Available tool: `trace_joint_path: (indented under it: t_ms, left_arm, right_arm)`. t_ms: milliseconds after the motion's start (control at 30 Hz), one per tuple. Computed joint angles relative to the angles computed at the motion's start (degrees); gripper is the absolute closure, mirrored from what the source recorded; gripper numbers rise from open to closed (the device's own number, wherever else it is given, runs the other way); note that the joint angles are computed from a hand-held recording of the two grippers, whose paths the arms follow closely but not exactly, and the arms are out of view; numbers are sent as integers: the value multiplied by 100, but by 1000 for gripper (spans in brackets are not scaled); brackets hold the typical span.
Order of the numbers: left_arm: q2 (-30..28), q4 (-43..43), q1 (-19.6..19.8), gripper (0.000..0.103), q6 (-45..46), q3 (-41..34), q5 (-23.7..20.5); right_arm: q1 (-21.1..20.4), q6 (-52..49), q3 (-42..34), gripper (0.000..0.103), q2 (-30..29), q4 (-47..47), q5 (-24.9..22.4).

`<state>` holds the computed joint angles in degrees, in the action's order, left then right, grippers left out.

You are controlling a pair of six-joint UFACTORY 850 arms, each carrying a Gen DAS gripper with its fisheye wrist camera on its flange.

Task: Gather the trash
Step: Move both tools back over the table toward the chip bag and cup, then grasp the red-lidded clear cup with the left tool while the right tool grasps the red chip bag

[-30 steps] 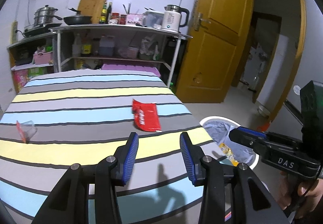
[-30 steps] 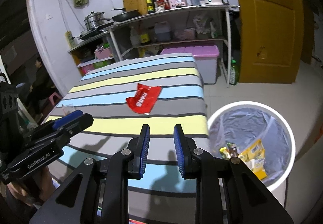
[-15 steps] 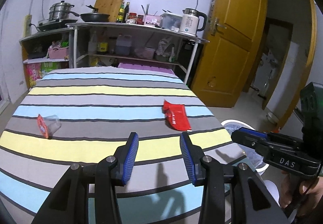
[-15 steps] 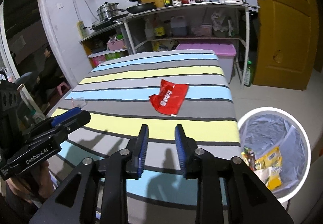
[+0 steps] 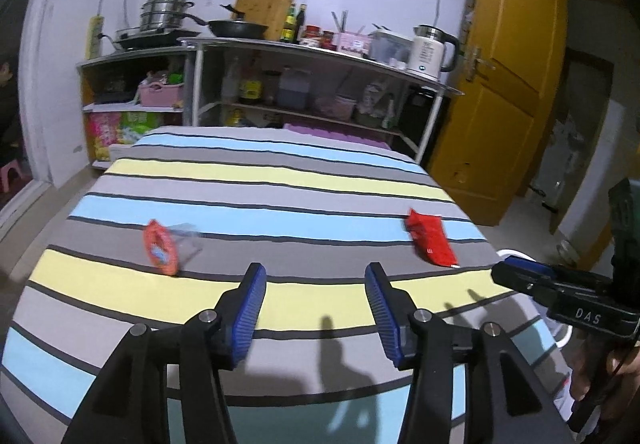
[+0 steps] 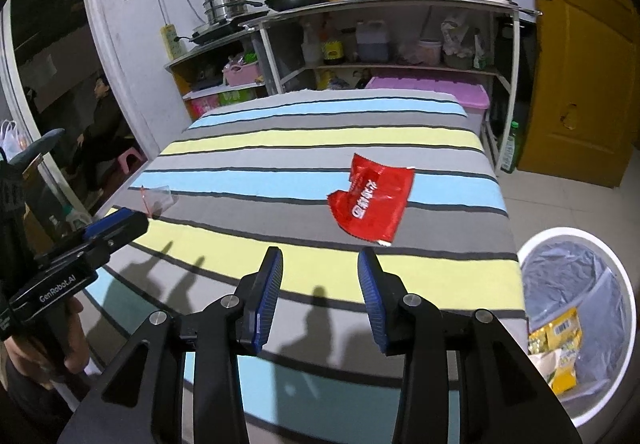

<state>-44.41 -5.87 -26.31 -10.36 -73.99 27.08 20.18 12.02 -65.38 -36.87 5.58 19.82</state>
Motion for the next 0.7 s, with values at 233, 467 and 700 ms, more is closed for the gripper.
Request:
trace_joint_path:
  t_ms: [233,467,700]
  left_arm:
    - [-62,-224,290,48,153,-37,-40]
    - [-203,-421,524,46,264,-228,-190]
    - [-459,-132,728,41,-54,-661,-621]
  right_arm:
    - [33,-179,-463,61,-303,86,-293]
    - [65,-655,-923,60,-616,484,-555]
    - [72,-1463,-1311,60,-846,1221,-764]
